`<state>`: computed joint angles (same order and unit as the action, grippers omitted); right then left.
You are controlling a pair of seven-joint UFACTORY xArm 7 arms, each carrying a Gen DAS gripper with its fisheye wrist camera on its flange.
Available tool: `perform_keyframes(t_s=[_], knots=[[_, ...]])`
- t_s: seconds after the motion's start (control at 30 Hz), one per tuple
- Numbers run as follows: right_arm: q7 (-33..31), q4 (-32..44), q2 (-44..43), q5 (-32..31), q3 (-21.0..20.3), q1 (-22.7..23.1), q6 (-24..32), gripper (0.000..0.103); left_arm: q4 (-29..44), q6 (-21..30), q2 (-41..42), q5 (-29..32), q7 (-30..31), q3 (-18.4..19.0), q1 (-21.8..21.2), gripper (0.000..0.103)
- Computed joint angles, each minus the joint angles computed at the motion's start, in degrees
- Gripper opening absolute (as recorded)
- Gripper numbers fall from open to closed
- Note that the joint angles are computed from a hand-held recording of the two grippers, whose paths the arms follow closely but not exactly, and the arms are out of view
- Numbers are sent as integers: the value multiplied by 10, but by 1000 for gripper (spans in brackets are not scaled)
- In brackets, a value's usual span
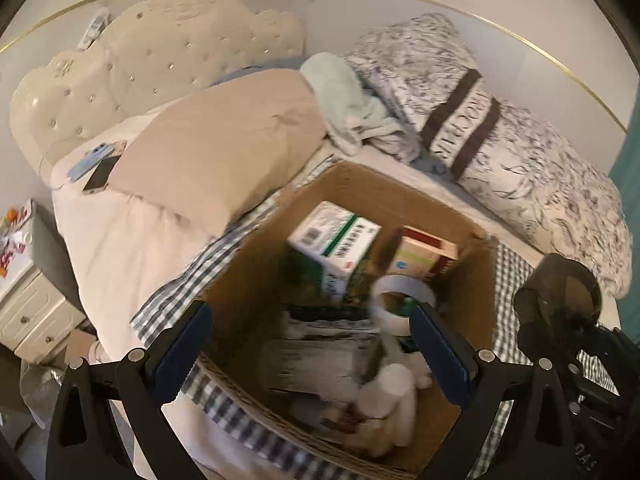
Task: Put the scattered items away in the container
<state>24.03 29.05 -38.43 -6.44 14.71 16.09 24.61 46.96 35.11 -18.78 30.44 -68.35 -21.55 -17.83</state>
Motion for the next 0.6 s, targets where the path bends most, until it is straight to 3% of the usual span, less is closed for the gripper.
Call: perform_keyframes(t_s=[0.17,0.23,0.33,0.6], knots=[[13,23,66,-19,21,-9,-35,57,-16,-14,2,-6,11,11,5,101],[34,34,78,-42,41,-30,-32,76,-14,-17,9,-4,12,12,7,101],[89,41,66,-104,84,-78,-14,85,-13,-31,17,-7,16,15,7,101],[108,2,-30,-116,42,-71,44,85,23,-33,36,27,14,-11,-17,101]])
